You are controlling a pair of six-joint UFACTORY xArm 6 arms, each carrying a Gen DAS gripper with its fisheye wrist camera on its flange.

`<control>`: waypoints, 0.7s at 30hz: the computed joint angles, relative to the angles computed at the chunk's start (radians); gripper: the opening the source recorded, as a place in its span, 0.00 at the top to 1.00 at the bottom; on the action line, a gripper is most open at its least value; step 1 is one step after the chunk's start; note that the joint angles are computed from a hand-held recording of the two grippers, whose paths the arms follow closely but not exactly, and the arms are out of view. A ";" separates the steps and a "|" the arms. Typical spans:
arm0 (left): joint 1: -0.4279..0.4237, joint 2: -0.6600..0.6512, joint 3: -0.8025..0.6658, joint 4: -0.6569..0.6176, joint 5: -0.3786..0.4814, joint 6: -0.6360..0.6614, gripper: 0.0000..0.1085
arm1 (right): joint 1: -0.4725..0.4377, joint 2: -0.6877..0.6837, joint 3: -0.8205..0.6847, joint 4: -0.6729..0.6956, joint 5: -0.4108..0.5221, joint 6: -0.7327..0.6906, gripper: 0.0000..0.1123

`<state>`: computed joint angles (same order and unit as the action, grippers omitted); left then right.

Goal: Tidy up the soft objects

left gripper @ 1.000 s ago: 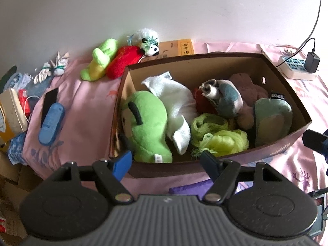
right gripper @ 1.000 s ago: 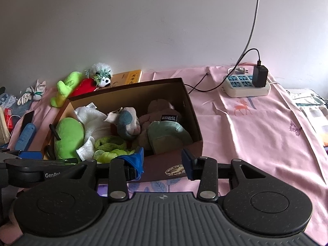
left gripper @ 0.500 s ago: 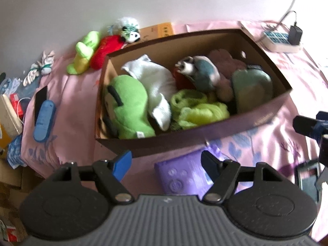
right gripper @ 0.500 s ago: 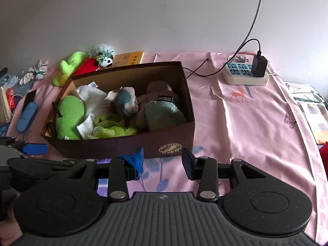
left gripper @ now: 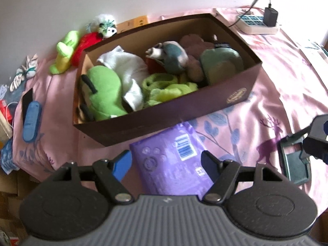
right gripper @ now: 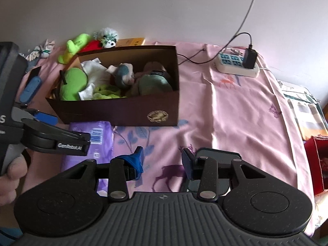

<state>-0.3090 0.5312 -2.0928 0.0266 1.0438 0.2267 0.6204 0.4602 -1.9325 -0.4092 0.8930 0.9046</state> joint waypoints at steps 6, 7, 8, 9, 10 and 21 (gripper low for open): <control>-0.003 -0.047 0.071 -0.005 -0.077 -0.005 0.31 | 0.002 0.008 -0.003 -0.072 -0.019 0.078 0.78; -0.002 -0.046 0.071 -0.002 -0.085 -0.011 0.31 | 0.004 0.017 -0.015 -0.093 -0.016 0.091 0.78; -0.001 -0.046 0.072 0.000 -0.094 -0.019 0.31 | 0.004 0.024 -0.026 -0.106 -0.012 0.099 0.78; 0.001 -0.045 0.070 0.003 -0.099 -0.028 0.31 | 0.004 0.034 -0.040 -0.116 -0.009 0.107 0.78; 0.003 -0.042 0.066 0.008 -0.102 -0.040 0.31 | 0.003 0.042 -0.052 -0.122 -0.010 0.114 0.78; 0.041 0.011 0.004 0.178 -0.198 -0.294 0.31 | -0.014 0.211 -0.303 -0.142 -0.004 0.147 0.78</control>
<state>-0.2677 0.5426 -2.0892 0.2044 0.8454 -0.0674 0.6062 0.6715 -2.2357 -0.5508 0.8887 1.0518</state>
